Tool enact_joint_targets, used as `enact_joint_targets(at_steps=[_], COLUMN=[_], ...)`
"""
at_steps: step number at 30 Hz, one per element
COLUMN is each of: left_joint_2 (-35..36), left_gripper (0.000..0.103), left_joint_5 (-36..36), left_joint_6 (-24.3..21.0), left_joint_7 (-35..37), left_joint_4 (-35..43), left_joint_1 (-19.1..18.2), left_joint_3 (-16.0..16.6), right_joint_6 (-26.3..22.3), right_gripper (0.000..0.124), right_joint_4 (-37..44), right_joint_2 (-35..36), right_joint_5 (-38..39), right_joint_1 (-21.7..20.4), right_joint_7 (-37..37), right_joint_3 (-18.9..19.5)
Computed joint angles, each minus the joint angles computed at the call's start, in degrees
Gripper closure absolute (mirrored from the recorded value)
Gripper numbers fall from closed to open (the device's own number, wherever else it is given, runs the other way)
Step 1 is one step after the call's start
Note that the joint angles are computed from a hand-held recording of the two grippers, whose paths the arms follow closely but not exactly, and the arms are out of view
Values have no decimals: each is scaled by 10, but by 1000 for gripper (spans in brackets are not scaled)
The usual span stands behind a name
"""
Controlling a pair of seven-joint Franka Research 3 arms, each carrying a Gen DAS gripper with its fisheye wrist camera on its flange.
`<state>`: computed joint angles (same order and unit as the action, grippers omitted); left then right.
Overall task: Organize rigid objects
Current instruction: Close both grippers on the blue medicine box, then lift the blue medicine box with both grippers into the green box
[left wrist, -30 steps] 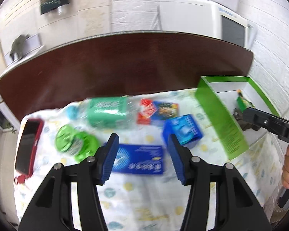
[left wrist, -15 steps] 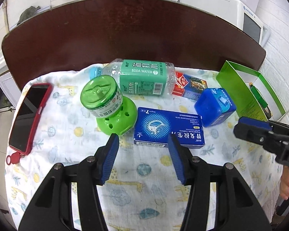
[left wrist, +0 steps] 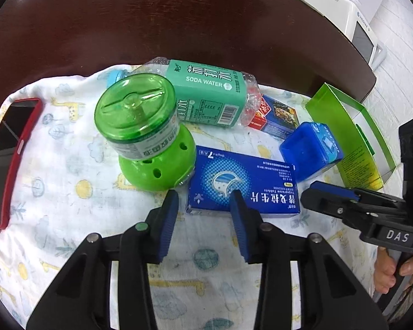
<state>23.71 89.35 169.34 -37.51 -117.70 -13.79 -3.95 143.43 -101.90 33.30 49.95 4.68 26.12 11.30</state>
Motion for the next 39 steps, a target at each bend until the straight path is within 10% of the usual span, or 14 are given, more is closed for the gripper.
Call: enact_joint_targets(at_steps=[16, 39], left_joint_2=[14, -44], left_gripper=[65, 67], left_joint_5=[-77, -120], left_joint_6=[6, -188], left_joint_7=[100, 201], left_joint_4=[19, 65], left_joint_1=[-25, -98], left_joint_3=[13, -47], right_joint_6=[24, -30], right_gripper=[86, 88], right_joint_4=[4, -88], right_joint_2=[10, -121], right_joint_5=[-23, 224], right_joint_1=[9, -46], right_joint_7=[5, -227], right_joint_3=[10, -27])
